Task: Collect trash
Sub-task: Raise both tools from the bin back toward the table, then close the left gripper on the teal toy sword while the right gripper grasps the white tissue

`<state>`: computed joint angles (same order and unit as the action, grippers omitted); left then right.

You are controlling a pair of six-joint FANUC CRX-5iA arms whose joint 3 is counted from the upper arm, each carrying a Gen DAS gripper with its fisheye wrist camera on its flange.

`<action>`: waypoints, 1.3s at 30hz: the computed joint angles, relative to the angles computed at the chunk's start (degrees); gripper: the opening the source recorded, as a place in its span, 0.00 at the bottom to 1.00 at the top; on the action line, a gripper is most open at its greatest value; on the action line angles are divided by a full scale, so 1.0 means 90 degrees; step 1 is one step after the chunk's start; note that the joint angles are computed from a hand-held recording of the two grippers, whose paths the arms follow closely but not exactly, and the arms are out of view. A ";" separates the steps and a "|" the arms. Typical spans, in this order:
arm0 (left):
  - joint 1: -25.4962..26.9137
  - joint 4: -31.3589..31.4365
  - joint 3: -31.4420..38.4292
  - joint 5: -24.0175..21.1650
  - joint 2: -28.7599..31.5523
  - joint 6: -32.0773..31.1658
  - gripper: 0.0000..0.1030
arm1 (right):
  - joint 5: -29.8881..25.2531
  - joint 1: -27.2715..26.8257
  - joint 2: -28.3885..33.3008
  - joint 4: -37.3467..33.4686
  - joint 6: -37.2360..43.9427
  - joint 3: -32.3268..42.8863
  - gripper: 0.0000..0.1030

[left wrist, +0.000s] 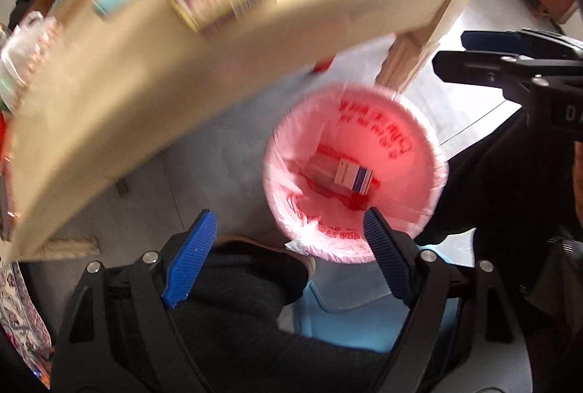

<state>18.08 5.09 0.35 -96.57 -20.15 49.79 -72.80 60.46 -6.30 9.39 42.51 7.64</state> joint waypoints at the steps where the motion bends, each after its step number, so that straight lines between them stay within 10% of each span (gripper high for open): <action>1: 0.0209 0.0213 0.0356 -0.0180 0.0093 -0.0164 0.79 | -0.0063 -0.0016 0.0012 -0.0007 0.0087 0.0233 0.63; 18: 0.0146 0.0425 0.5644 -0.1761 0.2876 -0.0530 0.85 | -0.1749 -0.1251 0.1790 -0.1065 0.1439 0.4797 0.69; 39: -0.0662 -0.0055 0.5663 -0.2002 0.4058 -0.0424 0.85 | -0.2331 -0.2347 0.3034 -0.2540 0.1588 0.5474 0.69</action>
<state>12.13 4.60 51.32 -114.59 16.37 45.98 -93.78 39.33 21.00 -13.47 56.80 56.91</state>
